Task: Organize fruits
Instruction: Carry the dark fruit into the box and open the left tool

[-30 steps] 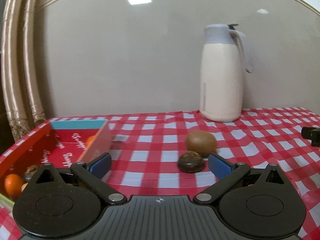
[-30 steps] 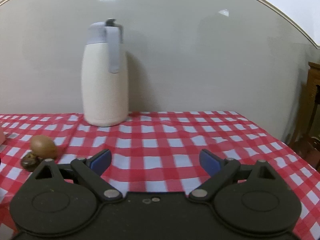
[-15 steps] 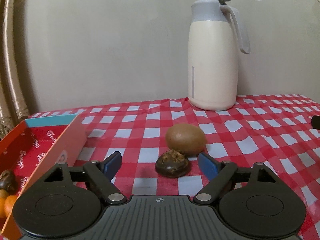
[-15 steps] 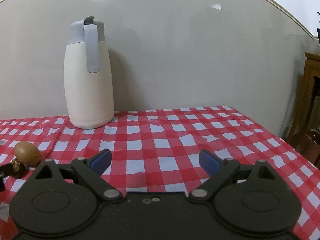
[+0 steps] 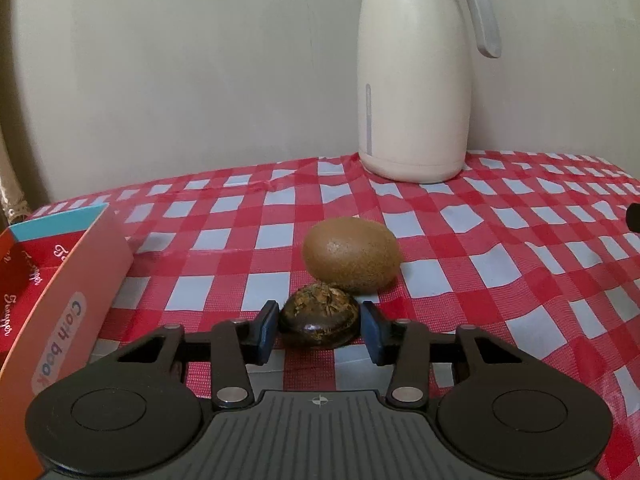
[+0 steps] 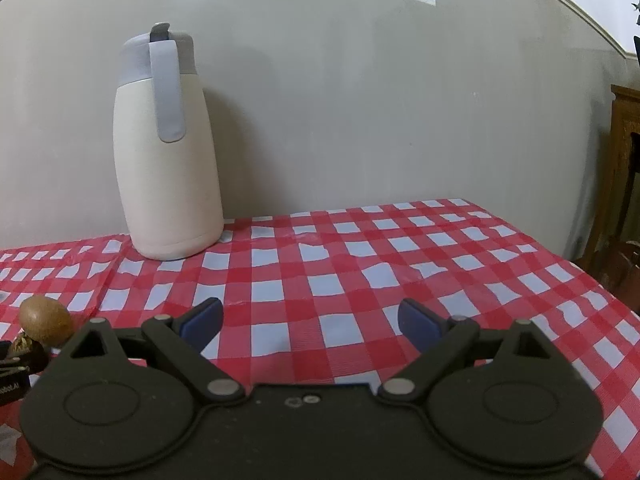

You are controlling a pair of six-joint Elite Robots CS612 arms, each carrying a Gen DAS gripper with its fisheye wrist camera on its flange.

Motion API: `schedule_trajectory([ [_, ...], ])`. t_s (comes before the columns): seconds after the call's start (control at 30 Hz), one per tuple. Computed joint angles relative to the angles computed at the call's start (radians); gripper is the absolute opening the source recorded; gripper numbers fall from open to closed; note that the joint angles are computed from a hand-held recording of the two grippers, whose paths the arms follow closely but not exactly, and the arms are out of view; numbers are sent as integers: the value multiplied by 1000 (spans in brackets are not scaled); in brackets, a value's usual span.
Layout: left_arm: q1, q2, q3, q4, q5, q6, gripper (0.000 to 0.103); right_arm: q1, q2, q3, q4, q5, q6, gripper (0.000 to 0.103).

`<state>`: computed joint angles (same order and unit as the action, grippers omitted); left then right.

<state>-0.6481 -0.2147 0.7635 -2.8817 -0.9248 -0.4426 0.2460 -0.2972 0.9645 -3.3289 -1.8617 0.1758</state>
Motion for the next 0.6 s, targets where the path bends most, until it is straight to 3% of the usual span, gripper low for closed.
schedule_trajectory([
  [0.27, -7, -31, 67, -71, 23, 31, 44, 7, 2, -13, 4, 24, 9, 94],
  [0.47, -7, -80, 163, -123, 62, 32, 44, 15, 23, -63, 42, 64, 19, 94],
  [0.6, -8, -118, 237, -165, 91, 3, 44, 31, 46, -111, 59, 97, -20, 94],
])
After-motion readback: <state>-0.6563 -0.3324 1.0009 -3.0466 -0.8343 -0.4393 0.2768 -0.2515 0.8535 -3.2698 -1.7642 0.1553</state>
